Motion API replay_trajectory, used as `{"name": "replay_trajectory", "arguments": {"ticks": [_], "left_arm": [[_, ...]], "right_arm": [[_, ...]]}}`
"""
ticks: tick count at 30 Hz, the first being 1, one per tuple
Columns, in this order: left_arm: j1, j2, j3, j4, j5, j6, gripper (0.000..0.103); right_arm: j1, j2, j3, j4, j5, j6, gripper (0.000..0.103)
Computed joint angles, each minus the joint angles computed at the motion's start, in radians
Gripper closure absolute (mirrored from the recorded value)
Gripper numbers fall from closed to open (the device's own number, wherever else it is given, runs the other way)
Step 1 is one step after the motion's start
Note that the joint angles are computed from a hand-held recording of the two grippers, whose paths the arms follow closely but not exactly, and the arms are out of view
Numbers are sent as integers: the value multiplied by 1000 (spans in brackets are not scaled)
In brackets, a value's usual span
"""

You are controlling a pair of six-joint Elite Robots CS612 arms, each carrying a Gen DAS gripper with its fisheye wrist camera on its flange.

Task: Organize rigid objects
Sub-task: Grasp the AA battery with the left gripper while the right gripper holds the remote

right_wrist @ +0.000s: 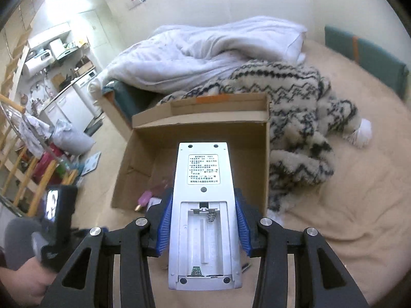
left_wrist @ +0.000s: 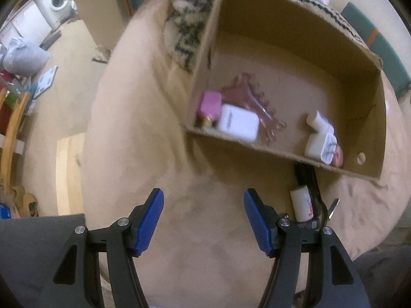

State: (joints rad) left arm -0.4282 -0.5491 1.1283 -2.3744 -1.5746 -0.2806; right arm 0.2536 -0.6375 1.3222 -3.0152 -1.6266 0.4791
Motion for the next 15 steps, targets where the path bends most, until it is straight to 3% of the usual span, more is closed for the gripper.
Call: {"name": "replay_trajectory", "arguments": {"ticks": [5, 9, 12, 15], "left_arm": [[-6, 23, -21, 67, -92, -78, 41], [-7, 53, -48, 108, -198, -223, 43], [-19, 62, -49, 109, -188, -308, 44], [-34, 66, -52, 107, -149, -340, 44]], "right_arm": [[-9, 4, 0, -2, 40, 18, 57], [-13, -1, 15, -19, 64, 29, 57], [-17, -2, 21, -26, 78, 37, 57], [-19, -5, 25, -35, 88, 39, 57]]}}
